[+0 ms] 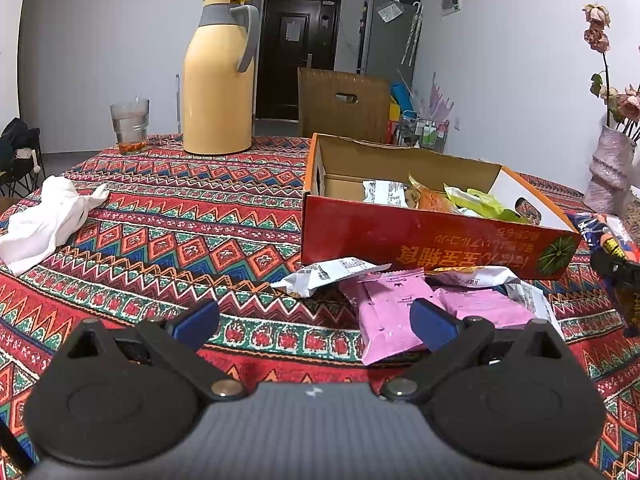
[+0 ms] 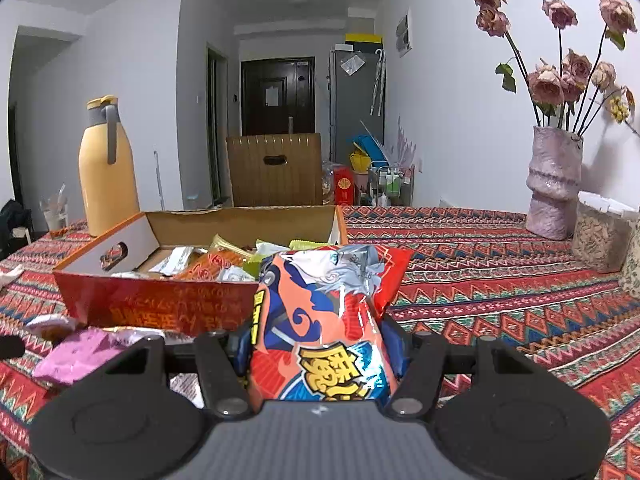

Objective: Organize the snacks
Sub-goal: 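Lift the orange-and-blue bag with the right gripper while the left grasps a white packet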

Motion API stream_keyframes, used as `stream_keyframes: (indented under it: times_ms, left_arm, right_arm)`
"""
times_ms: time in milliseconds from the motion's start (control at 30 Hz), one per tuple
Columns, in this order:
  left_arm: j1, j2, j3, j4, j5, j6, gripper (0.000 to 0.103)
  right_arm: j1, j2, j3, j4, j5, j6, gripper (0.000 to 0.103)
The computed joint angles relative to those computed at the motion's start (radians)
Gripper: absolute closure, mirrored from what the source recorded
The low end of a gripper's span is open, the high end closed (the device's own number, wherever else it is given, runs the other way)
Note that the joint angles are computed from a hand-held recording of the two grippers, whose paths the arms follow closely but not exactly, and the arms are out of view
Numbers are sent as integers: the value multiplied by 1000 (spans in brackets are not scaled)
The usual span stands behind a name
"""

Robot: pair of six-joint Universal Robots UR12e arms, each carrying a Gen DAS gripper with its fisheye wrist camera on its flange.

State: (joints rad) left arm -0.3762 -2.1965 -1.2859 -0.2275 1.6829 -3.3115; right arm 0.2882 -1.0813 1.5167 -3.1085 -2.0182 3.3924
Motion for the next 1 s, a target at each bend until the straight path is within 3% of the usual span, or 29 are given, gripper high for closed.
stream_keyframes:
  times_ms: [267, 467, 567, 800, 1000]
  left_arm:
    - [-2, -3, 7, -18, 13, -4, 0]
    - [5, -1, 34, -76, -8, -15, 0]
    - [1, -12, 71, -101, 23, -4, 0]
    - [-6, -75, 233, -286, 54, -15, 0]
    - [-12, -161, 407, -522, 87, -74, 0]
  right_arm:
    - [-7, 13, 18, -43, 14, 37, 43]
    - [-5, 16, 29, -85, 7, 32, 43]
    - [-5, 16, 33, -95, 8, 33, 43]
    - [-5, 15, 41, -123, 11, 27, 43]
    - [-8, 14, 45, -136, 21, 36, 43]
